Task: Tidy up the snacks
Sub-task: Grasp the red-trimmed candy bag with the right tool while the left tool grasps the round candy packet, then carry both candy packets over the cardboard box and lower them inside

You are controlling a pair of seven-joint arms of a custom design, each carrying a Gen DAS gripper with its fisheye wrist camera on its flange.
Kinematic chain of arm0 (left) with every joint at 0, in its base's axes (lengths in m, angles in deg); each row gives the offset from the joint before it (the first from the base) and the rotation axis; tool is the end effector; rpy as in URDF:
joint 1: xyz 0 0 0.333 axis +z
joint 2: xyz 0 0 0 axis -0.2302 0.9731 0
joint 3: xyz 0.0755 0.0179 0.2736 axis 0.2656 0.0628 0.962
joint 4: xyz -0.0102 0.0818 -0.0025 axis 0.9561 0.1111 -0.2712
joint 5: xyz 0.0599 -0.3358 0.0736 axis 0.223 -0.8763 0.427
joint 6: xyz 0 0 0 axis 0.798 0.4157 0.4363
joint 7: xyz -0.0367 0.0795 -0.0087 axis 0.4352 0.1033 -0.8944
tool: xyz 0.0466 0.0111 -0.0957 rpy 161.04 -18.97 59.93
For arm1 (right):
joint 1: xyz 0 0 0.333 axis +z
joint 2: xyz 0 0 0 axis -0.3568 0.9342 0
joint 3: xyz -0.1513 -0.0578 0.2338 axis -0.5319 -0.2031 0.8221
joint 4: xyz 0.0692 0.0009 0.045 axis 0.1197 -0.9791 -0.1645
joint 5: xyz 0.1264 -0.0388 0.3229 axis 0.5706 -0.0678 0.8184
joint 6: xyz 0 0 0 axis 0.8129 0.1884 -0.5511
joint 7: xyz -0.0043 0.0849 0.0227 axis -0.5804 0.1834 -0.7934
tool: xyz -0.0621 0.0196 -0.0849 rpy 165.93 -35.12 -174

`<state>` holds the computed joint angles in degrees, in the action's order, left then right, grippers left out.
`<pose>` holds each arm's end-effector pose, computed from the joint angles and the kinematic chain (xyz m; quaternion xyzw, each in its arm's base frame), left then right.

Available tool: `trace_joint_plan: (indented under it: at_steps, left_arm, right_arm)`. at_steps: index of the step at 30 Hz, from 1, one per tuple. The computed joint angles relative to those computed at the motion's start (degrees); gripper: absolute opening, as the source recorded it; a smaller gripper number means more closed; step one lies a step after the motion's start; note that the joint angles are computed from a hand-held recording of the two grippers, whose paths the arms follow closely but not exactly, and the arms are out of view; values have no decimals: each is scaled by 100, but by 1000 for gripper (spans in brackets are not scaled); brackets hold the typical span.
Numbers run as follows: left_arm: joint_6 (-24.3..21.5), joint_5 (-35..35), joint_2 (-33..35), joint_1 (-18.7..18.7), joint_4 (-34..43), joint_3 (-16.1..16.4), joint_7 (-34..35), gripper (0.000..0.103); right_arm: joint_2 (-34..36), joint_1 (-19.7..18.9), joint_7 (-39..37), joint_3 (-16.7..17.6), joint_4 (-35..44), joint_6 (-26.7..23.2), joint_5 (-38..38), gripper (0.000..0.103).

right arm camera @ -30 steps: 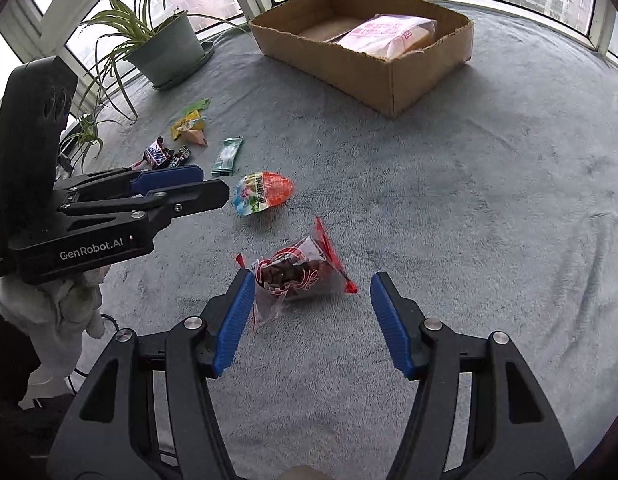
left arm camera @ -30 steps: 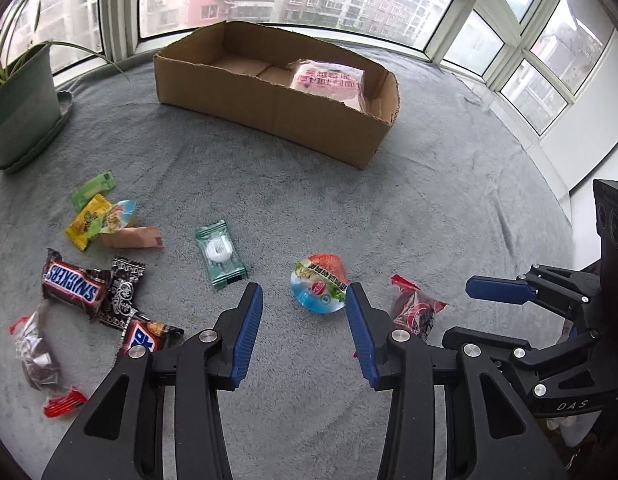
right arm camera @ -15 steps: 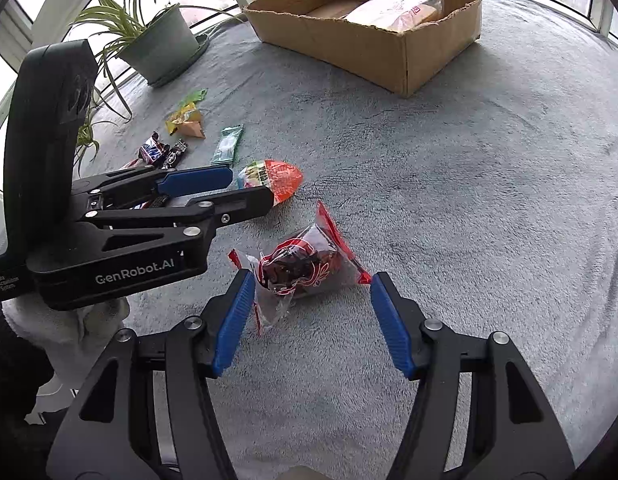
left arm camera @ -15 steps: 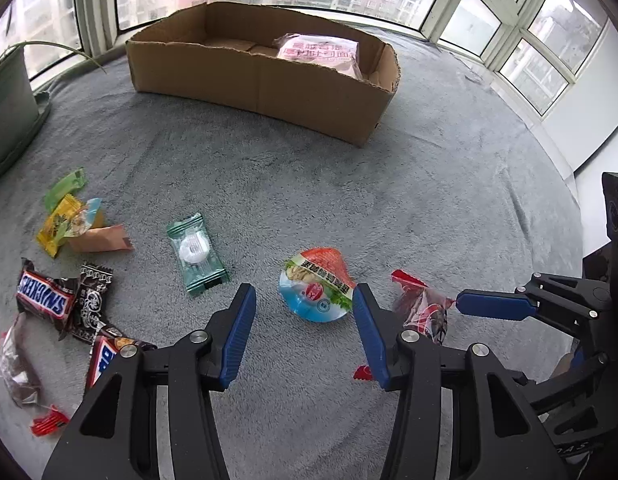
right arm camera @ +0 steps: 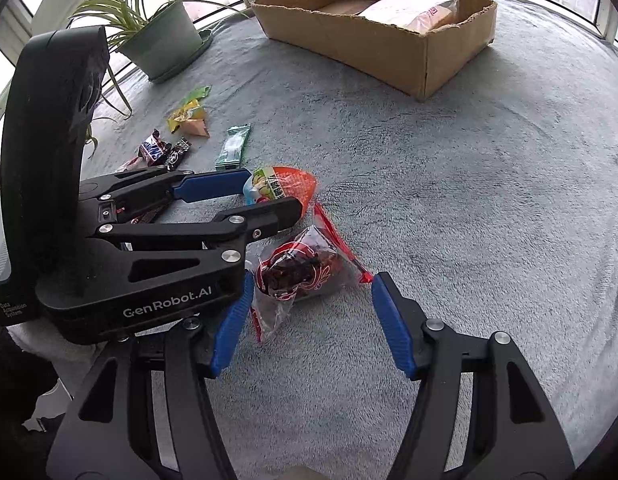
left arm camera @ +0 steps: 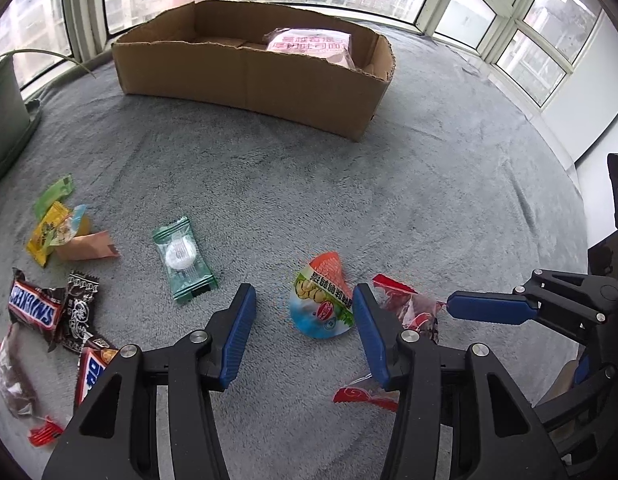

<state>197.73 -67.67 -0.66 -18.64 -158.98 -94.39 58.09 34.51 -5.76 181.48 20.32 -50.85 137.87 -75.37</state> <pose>0.5982 -0.1708 0.4921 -0.4685 0.8448 -0.2575 0.0221 0.5179 0.1724 0.4739 -0.6930 0.6775 -0.0404 0.2431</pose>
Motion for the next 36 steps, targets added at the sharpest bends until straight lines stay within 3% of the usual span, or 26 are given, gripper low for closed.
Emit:
trace_joint_plan:
  at_steps: [3, 8, 12, 13, 14, 19, 23, 36]
  left_arm:
    - [47, 7, 19, -13, 0, -6, 18, 47]
    - [181, 25, -53, -10, -131, 15, 32, 27]
    - [168, -68, -64, 40, -147, 18, 61, 26]
    - [183, -76, -77, 46, -169, 21, 62, 26]
    - [199, -100, -112, 59, -216, 25, 71, 26]
    - [176, -243, -150, 139, -259, 55, 39, 25]
    - [191, -356, -198, 208, -313, 82, -7, 25]
    - [114, -584, -196, 342, -268, 110, -85, 25]
  right_arm:
    - [50, 6, 24, 12, 53, -13, -103, 64]
    - [75, 8, -39, 25, 87, -41, -163, 65]
    - [88, 14, -179, 37, 98, -19, -58, 56]
    - [113, 1, -515, 39, 127, -66, 376, 37]
    - [145, 1, -540, 44, 158, -83, 481, 34]
    - [216, 37, -461, 89, 223, 48, 280, 32]
    - [228, 7, -623, 92, 218, 116, 504, 25]
    - [99, -32, -883, 65, 112, 338, 960, 20]
